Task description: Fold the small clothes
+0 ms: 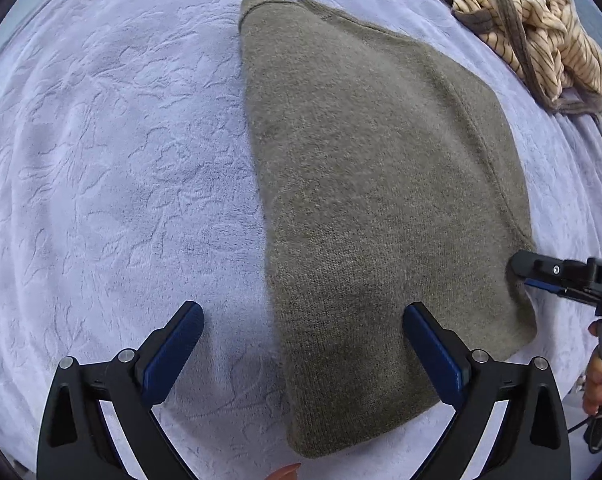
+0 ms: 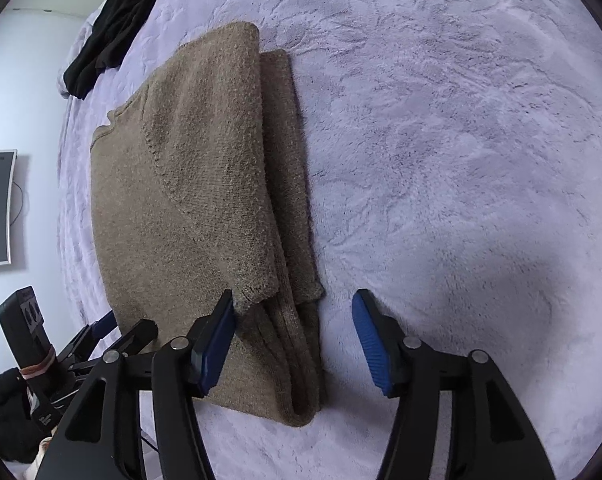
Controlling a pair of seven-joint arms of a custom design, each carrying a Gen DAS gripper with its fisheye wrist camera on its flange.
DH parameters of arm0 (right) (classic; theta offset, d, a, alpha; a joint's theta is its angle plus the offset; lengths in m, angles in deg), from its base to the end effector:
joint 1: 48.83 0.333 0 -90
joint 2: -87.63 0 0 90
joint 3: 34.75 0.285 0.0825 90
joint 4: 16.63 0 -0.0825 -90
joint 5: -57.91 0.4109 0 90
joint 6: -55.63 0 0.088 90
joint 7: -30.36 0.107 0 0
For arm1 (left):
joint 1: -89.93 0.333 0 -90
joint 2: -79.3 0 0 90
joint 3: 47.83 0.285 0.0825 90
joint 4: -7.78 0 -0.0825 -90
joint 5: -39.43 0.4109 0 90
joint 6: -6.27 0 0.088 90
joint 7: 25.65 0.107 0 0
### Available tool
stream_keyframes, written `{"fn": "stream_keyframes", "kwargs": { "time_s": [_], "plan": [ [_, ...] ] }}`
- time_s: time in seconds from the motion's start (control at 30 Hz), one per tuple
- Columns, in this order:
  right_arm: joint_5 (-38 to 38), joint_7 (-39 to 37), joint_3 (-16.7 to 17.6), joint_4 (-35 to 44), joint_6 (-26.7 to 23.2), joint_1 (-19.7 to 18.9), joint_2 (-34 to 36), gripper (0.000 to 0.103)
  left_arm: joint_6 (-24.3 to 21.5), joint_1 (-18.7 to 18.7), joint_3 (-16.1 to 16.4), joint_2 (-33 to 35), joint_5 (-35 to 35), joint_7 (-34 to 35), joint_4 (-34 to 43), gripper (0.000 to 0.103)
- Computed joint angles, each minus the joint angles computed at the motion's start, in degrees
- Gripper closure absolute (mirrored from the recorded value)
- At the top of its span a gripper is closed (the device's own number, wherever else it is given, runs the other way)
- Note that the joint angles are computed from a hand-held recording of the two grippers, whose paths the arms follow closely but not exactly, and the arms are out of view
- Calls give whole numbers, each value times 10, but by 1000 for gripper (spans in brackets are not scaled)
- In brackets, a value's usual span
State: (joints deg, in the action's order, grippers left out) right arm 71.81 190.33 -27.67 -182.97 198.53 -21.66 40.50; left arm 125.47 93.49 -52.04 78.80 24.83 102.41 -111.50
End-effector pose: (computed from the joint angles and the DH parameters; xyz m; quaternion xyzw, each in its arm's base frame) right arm 0.3115 0.1996 0.3945 -0.3644 0.9071 0.0682 0.1993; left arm 0.5693 -0.0192 0.3882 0.4848 -0.8676 0.1010 0.0458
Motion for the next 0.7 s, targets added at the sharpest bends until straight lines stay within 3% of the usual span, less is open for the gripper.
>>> {"fn": "stream_keyframes", "kwargs": {
  "time_s": [0.33, 0.7],
  "plan": [
    [-19, 18, 10, -28, -19, -2, -69, 30, -18, 5, -1, 18, 26, -36, 21, 3],
    [-38, -6, 2, -17, -53, -14, -82, 30, -5, 0, -4, 13, 31, -41, 8, 3]
  ]
}}
